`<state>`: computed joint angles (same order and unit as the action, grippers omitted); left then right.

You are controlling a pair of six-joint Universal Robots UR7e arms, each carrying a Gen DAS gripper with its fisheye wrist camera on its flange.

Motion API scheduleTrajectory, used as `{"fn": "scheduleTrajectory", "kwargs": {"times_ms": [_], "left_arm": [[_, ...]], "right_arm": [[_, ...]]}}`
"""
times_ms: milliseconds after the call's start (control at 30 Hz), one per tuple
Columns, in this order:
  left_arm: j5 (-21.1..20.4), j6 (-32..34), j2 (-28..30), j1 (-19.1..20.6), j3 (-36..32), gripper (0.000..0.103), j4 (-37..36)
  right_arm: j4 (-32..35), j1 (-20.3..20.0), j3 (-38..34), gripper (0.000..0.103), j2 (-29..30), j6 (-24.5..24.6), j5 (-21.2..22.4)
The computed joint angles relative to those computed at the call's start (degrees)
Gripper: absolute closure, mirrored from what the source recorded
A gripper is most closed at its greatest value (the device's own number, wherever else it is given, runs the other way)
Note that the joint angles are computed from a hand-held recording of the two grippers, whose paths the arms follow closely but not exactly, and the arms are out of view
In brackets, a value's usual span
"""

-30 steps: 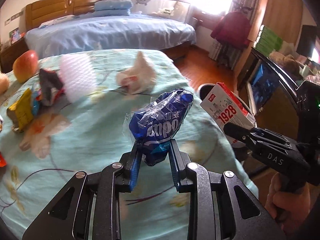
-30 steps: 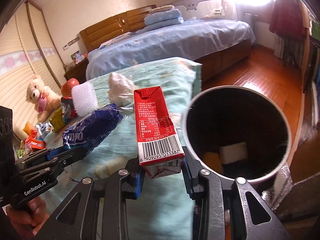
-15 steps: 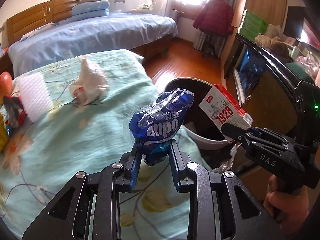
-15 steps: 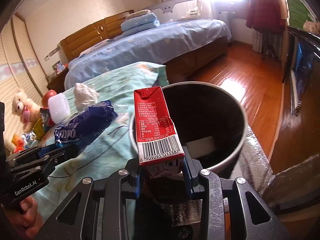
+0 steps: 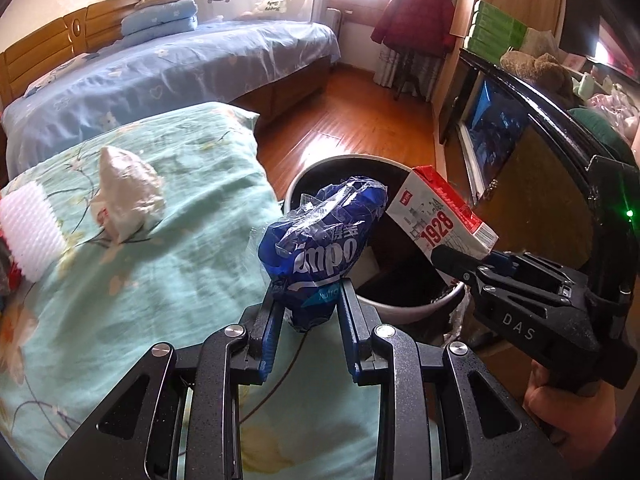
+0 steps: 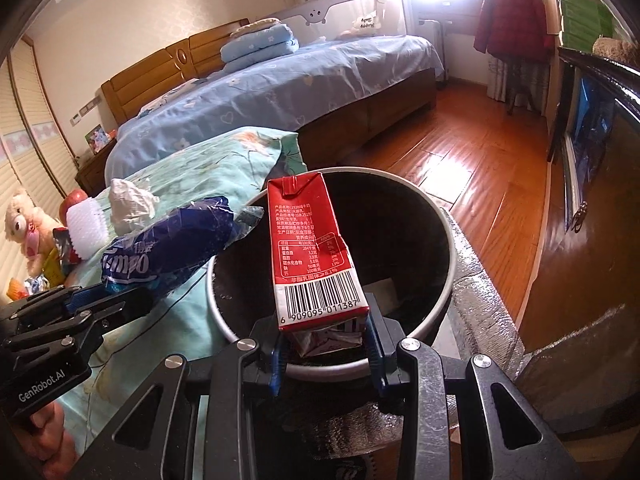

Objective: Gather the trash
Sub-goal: 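Move both items over the bin and open both tools to drop them, then grasp the yellow chip bag with the left tool while the right tool grasps the crumpled white paper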

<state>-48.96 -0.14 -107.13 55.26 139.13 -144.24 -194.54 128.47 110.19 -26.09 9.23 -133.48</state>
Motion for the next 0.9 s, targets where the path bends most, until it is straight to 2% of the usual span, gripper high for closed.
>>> {"fn": "scheduleTrajectory", "kwargs": {"times_ms": [633,700,767,833,900], "left_arm": [[-0.32,0.34,7.27,0.17,-2.86,0.076,-1.84],[-0.27,0.31,7.01,0.08,-2.79,0.066,-1.87],[0.23,0.17,6.38,-0.11,-2.47,0.041,-2.07],[0.76,0.43,5.23,-0.50,-1.78,0.039,-2.42],[0.76,0.15,3.66,-0.49,-1.43,0.037,-1.41]], "right_arm": [[1.78,-2.37,-0.55,0.070,-1.43,-1.27,0.07],[2.12,-2.46,-0.60,0.069,-1.53,-1.18,0.23],[2.44,-2.76,-0.53,0.066,-1.73,-0.74,0.94],[2.52,-2.95,-0.38,0.048,-1.90,-0.23,1.58],[1.69,-2.75,-0.14,0.038,-1.93,-0.21,1.65]]}}
